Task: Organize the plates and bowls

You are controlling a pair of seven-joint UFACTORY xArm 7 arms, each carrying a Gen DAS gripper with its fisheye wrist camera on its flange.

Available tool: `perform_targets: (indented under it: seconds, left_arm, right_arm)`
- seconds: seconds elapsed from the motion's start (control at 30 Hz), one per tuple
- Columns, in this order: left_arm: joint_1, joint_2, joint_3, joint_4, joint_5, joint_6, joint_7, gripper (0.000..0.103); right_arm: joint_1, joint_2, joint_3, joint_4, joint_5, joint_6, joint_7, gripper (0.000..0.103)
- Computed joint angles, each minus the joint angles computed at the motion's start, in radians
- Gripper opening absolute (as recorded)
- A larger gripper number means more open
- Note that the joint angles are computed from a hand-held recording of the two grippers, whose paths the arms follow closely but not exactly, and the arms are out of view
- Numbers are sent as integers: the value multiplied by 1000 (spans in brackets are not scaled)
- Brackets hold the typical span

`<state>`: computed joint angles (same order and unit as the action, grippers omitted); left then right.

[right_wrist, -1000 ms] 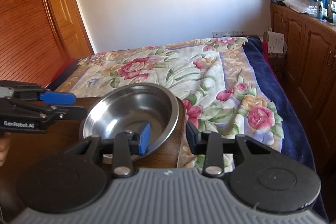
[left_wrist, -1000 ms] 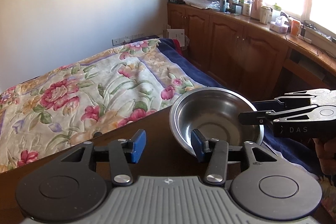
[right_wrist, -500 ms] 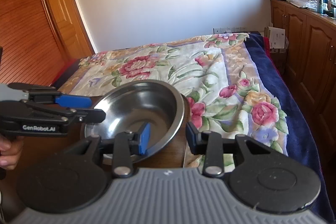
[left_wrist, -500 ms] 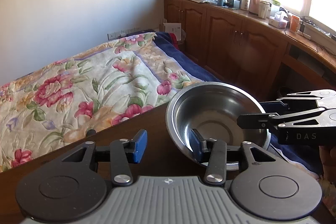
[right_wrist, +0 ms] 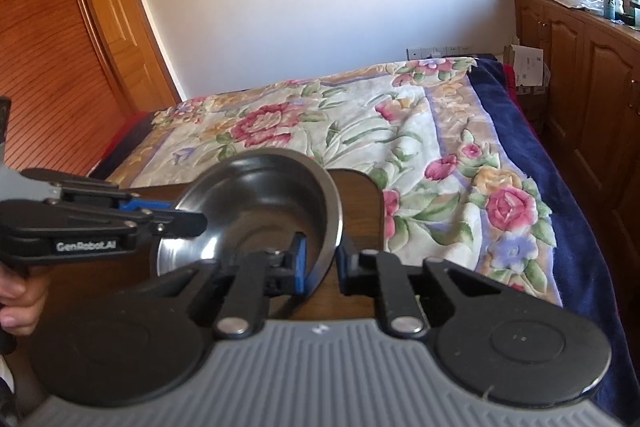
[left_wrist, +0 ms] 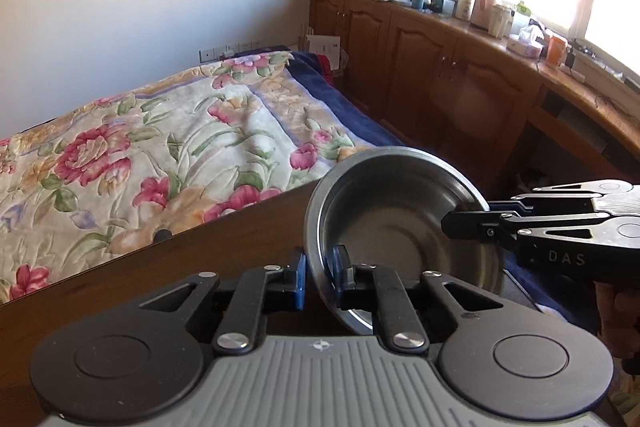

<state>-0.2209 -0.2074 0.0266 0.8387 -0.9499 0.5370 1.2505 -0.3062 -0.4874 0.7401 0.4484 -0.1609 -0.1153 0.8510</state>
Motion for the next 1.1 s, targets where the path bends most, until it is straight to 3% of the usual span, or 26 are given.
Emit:
perform_targets:
  seconds: [0.37, 0.7, 1.1]
  left_arm:
    - [-4, -182, 70, -55, 2, 73, 13, 12]
    - [-4, -371, 163, -144, 62, 150, -4, 11]
    - [27, -605, 287, -253, 159, 283, -27, 11]
  right_arm:
    - [48, -127, -15, 17, -12, 59, 59, 11]
    - [153, -241, -50, 18, -62, 152, 119, 11]
    - [267, -360, -29, 35, -124, 308, 229, 12]
